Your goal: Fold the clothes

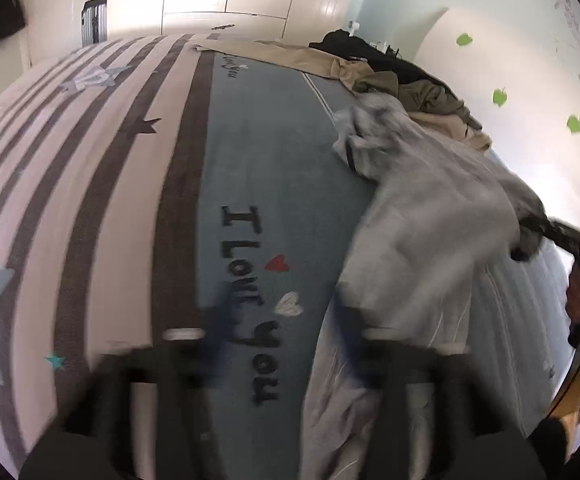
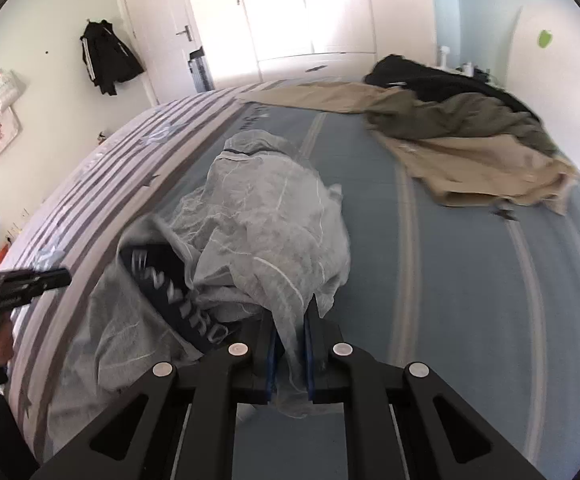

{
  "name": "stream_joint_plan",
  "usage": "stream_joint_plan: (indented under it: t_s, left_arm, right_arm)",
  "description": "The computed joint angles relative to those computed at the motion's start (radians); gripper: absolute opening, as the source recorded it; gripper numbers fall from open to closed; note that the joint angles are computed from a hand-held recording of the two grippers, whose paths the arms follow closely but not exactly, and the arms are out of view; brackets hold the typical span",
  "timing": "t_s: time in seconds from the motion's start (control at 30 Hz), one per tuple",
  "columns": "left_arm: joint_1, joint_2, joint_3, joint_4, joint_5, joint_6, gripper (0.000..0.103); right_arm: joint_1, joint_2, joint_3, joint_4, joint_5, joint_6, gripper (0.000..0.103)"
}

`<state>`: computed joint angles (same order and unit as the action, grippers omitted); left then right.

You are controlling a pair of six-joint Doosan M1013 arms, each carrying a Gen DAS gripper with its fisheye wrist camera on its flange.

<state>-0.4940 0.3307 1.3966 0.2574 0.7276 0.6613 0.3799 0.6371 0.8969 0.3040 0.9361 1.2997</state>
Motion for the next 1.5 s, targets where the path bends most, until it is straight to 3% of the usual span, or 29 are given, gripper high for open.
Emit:
stream_joint_plan:
  t_s: [0.07,0.17,0.37,0.53,0.63,0.7,0.77,0.83,0.9,1.0,1.13,1.5]
  left_arm:
    - [0.001,0.001,0.005,-0.006,-0.063,-0.045,0.077]
    - [-0.016,0.039,-0.044,0.037,-0.037,-0.044,0.079]
    - [0.01,0.156,-0.182,-0.219,-0.034,0.181,0.079]
    - [-0.003,0.3,-0.397,-0.216,0.086,0.309,0.078]
    - [0.017,0.399,-0.541,-0.334,0.19,0.404,0.078]
    - [0.017,0.448,-0.609,-0.338,0.229,0.432,0.077]
    - [0.016,0.474,-0.644,-0.337,0.239,0.471,0.056]
    - [0.015,0.489,-0.666,-0.343,0.237,0.505,0.016]
    - [0.01,0.48,-0.661,-0.327,0.22,0.516,0.009]
    - [-0.005,0.428,-0.598,-0.201,0.14,0.466,0.007]
    - [0.007,0.349,-0.516,-0.11,0.101,0.369,0.006]
    - [0.077,0.063,-0.236,0.213,0.162,0.105,0.006]
  right_arm:
    - [-0.02,-0.025,0.03,-0.028,-0.001,-0.009,0.009]
    - [-0.044,-0.055,0.075,-0.071,0.008,-0.025,0.009]
    - [-0.091,-0.105,0.173,-0.074,-0.022,-0.012,0.009]
    - [-0.121,-0.127,0.235,-0.041,-0.04,-0.014,0.009]
    - [-0.13,-0.132,0.261,-0.01,-0.05,-0.043,0.009]
    - [-0.133,-0.133,0.265,0.006,-0.056,-0.05,0.009]
    - [-0.134,-0.133,0.268,0.018,-0.063,-0.053,0.009]
    - [-0.136,-0.133,0.271,0.03,-0.07,-0.056,0.009]
    - [-0.137,-0.133,0.274,0.041,-0.077,-0.059,0.009]
    - [-0.139,-0.134,0.278,0.059,-0.088,-0.064,0.01]
    - [-0.137,-0.134,0.269,0.071,-0.099,-0.065,0.01]
    - [-0.096,-0.103,0.099,0.016,-0.068,-0.029,0.01]
